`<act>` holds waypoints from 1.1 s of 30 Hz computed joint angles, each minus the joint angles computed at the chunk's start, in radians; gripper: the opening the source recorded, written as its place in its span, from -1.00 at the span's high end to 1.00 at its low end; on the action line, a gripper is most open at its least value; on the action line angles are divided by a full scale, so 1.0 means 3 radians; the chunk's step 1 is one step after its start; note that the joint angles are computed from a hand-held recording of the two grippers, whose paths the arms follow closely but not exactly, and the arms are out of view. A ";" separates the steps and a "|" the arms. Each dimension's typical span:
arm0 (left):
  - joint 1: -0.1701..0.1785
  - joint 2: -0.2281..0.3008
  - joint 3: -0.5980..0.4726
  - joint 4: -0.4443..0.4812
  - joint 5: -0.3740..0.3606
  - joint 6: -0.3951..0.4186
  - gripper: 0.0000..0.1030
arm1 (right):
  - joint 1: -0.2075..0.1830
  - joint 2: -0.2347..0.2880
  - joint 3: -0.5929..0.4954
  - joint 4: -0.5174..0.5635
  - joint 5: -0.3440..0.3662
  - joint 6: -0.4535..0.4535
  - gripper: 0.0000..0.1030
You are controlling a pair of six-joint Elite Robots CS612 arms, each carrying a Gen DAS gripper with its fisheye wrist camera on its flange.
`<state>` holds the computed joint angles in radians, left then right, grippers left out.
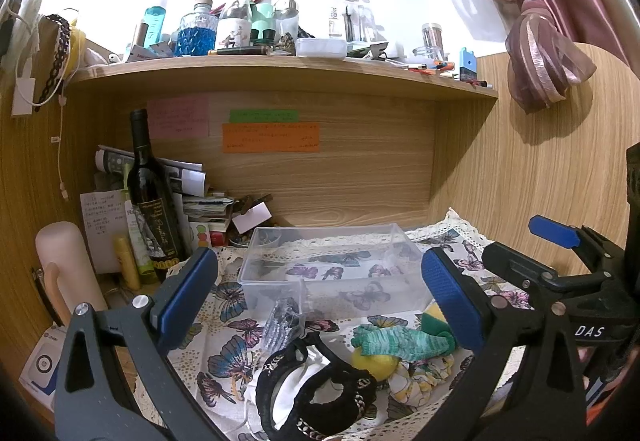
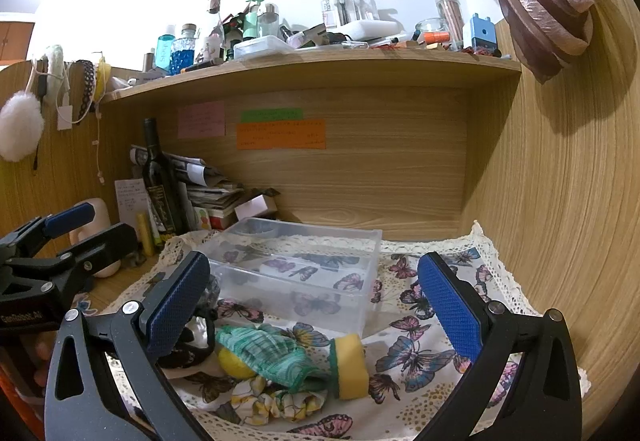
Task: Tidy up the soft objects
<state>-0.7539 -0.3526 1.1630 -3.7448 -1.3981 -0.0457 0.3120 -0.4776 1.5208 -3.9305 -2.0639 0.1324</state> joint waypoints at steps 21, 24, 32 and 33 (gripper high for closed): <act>-0.0006 0.0022 -0.0016 -0.0017 -0.0059 -0.0037 -1.00 | -0.0015 -0.0018 0.0028 -0.0003 0.0095 0.0026 -1.00; 0.0006 0.0031 -0.0033 0.0008 -0.0146 -0.0046 -1.00 | -0.0030 -0.0022 0.0031 0.0006 0.0169 0.0027 -1.00; 0.0055 0.0035 -0.0077 0.0164 -0.0321 -0.0108 -0.95 | -0.0069 -0.0004 0.0027 -0.0024 0.0230 0.0044 -1.00; 0.0059 0.0032 -0.0079 0.0188 -0.0311 -0.0111 -0.89 | -0.0075 0.0000 0.0021 -0.0008 0.0210 0.0042 -0.97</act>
